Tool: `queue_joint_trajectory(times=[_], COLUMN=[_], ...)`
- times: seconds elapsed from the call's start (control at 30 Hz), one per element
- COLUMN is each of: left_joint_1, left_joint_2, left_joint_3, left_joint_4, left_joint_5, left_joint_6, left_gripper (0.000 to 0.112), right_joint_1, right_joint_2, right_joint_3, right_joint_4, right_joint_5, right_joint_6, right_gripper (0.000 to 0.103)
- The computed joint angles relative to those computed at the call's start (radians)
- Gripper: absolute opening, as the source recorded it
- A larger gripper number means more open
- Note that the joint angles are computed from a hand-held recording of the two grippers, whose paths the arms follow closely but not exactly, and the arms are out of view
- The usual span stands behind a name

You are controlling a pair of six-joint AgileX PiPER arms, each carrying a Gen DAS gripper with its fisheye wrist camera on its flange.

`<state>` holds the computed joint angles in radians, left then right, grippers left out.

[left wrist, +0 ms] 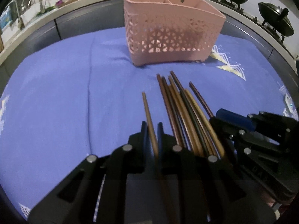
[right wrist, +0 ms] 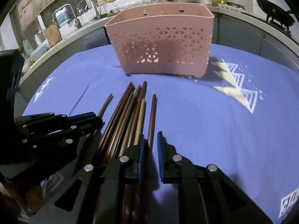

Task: Organize utensils
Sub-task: 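Lift the held chopstick with the right gripper while the left gripper lifts its own, then lower both chopsticks into the pink caddy and open both grippers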

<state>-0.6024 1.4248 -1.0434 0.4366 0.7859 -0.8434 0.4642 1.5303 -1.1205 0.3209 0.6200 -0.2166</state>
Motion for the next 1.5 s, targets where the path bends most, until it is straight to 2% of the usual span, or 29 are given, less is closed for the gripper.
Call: queue_joint_trajectory(times=[0.07,0.1,0.13,0.23,0.3,0.43,0.53,0.63,0.7,0.77,0.93,0.97,1.07,1.1,1.2,1.3,1.4,1.5], left_joint_1=[0.011,0.019,0.028,0.06,0.065,-0.004,-0.109,-0.258,-0.307,-0.328,-0.4,-0.401,-0.326,-0.298,-0.173,-0.088,-0.037,0.012], left_joint_2=[0.016,0.02,0.021,0.005,-0.078,-0.286,-0.4,-0.47,-0.478,-0.474,-0.478,-0.473,-0.466,-0.46,-0.411,-0.311,-0.182,-0.045], left_joint_3=[-0.009,-0.008,-0.006,-0.009,0.023,0.057,0.063,0.065,0.056,0.053,0.059,0.058,0.023,0.002,-0.116,-0.304,-0.506,-0.674], left_joint_4=[0.015,0.025,0.022,-0.052,-0.058,0.07,0.232,0.429,0.478,0.503,0.556,0.56,0.485,0.458,0.312,0.236,0.256,0.322], left_joint_5=[-0.021,-0.037,-0.051,-0.065,-0.1,-0.114,-0.074,0.016,0.057,0.083,0.141,0.144,0.083,0.06,-0.013,-0.038,-0.026,-0.022], left_joint_6=[0.012,0.019,0.029,0.095,0.09,-0.023,-0.164,-0.33,-0.366,-0.37,-0.405,-0.408,-0.338,-0.305,-0.128,0.029,0.099,0.091], left_gripper=[0.01,0.008,0.006,0.004,0.004,0.004,0.004,0.004,0.004,0.004,0.004,0.004,0.004,0.004,0.004,0.004,0.004,0.004], right_joint_1=[-0.01,-0.015,-0.02,-0.074,-0.131,-0.226,-0.275,-0.306,-0.305,-0.245,-0.214,-0.201,-0.205,-0.221,-0.247,-0.225,-0.171,-0.11], right_joint_2=[0.046,0.06,0.076,0.092,0.02,-0.196,-0.345,-0.427,-0.444,-0.423,-0.398,-0.388,-0.389,-0.366,-0.286,-0.174,-0.062,0.046], right_joint_3=[-0.055,-0.07,-0.088,-0.119,-0.06,0.102,0.201,0.251,0.253,0.219,0.187,0.182,0.17,0.131,-0.009,-0.206,-0.404,-0.563], right_joint_4=[0.019,0.033,0.04,0.16,0.317,0.63,0.808,0.876,0.874,0.796,0.754,0.747,0.749,0.764,0.778,0.751,0.649,0.465], right_joint_5=[0.021,0.028,0.035,0.095,0.08,0.025,-0.011,-0.034,-0.051,-0.115,-0.143,-0.155,-0.139,-0.107,-0.04,-0.05,-0.145,-0.28], right_joint_6=[-0.023,-0.039,-0.053,-0.14,-0.269,-0.588,-0.755,-0.812,-0.809,-0.74,-0.68,-0.67,-0.664,-0.672,-0.637,-0.564,-0.456,-0.292], right_gripper=[0.014,0.007,0.006,0.005,0.005,0.005,0.005,0.005,0.005,0.005,0.005,0.005,0.005,0.005,0.005,0.005,0.005,0.005])
